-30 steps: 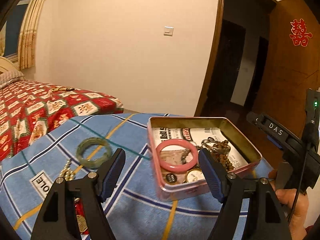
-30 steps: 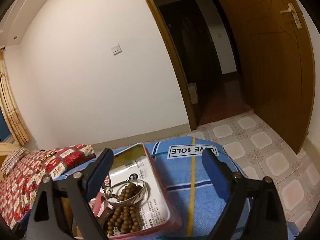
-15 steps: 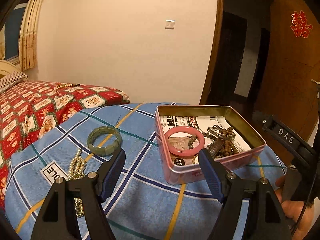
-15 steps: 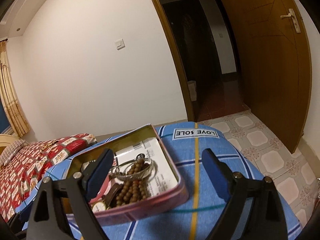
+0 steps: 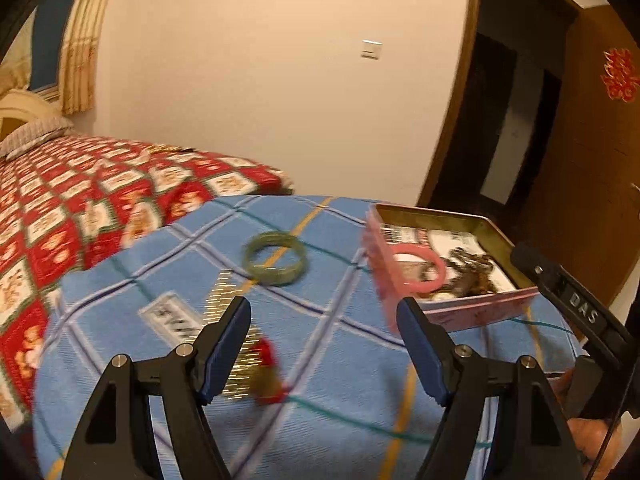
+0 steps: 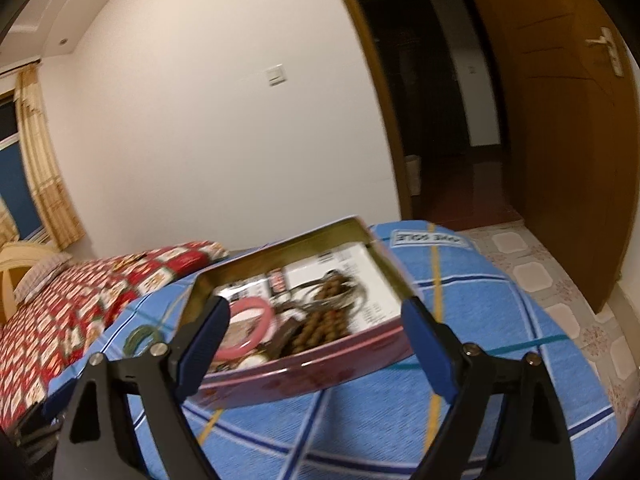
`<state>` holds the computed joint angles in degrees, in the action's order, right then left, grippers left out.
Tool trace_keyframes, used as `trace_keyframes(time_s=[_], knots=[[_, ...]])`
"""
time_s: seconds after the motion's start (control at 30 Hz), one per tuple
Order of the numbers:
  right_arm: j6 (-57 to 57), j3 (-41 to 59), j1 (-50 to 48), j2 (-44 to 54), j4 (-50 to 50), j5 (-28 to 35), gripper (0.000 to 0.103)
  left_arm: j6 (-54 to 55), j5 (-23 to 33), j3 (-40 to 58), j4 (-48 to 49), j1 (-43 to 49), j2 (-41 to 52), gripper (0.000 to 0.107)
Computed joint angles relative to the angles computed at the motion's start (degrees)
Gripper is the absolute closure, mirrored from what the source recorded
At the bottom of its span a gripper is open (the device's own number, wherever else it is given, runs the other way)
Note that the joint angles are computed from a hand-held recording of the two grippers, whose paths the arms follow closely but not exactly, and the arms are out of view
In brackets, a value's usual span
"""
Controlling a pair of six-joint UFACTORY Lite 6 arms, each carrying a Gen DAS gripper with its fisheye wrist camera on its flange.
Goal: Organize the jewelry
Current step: 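Withdraw both tools from the tin toward the gold chains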
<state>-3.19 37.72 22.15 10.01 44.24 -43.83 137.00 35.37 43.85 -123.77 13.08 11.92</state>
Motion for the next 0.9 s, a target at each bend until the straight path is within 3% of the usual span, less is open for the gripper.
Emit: trace_keyframes(time_s=[0.23, 0.47, 0.57, 0.63, 0.9], knots=[[-2.92, 5.22, 5.6, 3.86, -1.64, 2.57, 0.021, 1.53, -3.79, 4.77, -0.12, 9.35, 2.62, 0.032], [-4.86, 11.77, 10.27, 9.13, -3.08, 6.01, 0.024, 1.02, -3.71, 8.81, 0.44, 13.68, 6.74, 0.032], [-4.86, 14.29, 11.49, 11.03, -4.83, 8.12, 0.033, 2.04, -4.04, 8.95, -0.22, 13.81, 6.85, 0.032], [-4.07, 17.04, 11.61, 12.87, -7.72, 11.74, 0.045, 0.81, -3.88, 9.45, 1.04, 14.36, 7.17, 0.032], [0.7, 34.38, 12.27, 24.78, -18.91, 27.46, 0.053, -4.88, -3.86, 11.55, 3.9, 16.46, 9.12, 0.032]])
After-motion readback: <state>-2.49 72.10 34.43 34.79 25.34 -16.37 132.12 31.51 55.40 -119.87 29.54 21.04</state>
